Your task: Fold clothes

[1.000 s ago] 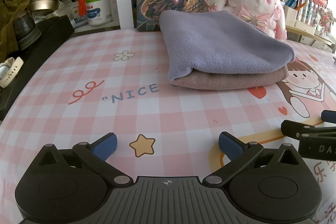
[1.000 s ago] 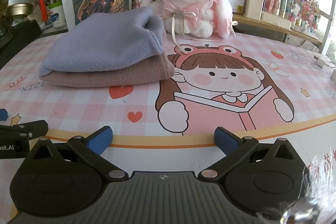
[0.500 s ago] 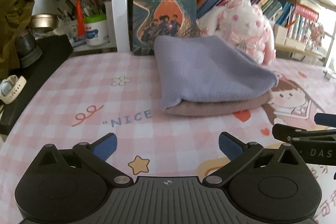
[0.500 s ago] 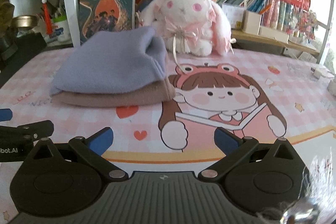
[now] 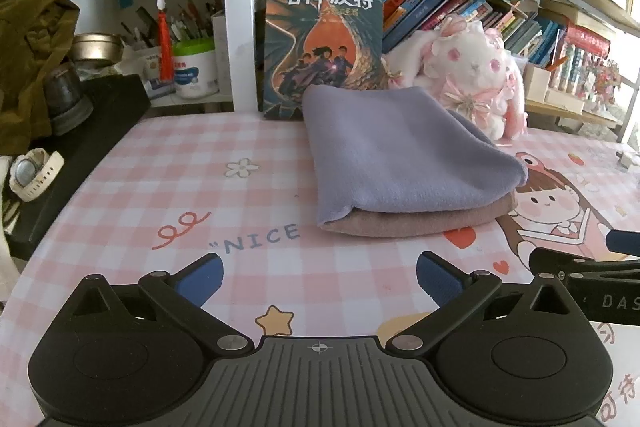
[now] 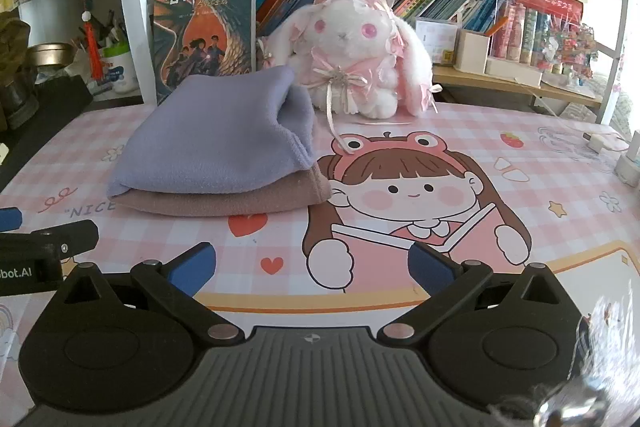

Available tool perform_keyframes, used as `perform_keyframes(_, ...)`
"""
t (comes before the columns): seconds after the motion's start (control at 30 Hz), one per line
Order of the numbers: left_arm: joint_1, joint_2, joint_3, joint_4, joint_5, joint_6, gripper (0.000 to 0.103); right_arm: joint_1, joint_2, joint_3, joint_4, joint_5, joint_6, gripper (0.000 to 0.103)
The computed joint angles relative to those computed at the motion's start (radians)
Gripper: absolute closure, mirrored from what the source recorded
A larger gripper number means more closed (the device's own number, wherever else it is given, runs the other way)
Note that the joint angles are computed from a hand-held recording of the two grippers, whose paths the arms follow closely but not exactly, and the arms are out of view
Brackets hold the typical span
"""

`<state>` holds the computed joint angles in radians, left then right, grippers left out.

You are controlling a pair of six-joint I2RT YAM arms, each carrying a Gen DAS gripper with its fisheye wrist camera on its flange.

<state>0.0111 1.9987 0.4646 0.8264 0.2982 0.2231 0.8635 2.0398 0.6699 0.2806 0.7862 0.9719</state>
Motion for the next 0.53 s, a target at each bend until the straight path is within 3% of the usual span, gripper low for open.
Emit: perform_keyframes(0.53,0.001,-0.013,0.016,-0.076,0.017,0.058,0.0,-0.001,0.021,0.012,-0.028,-0.013,0.041,0.0)
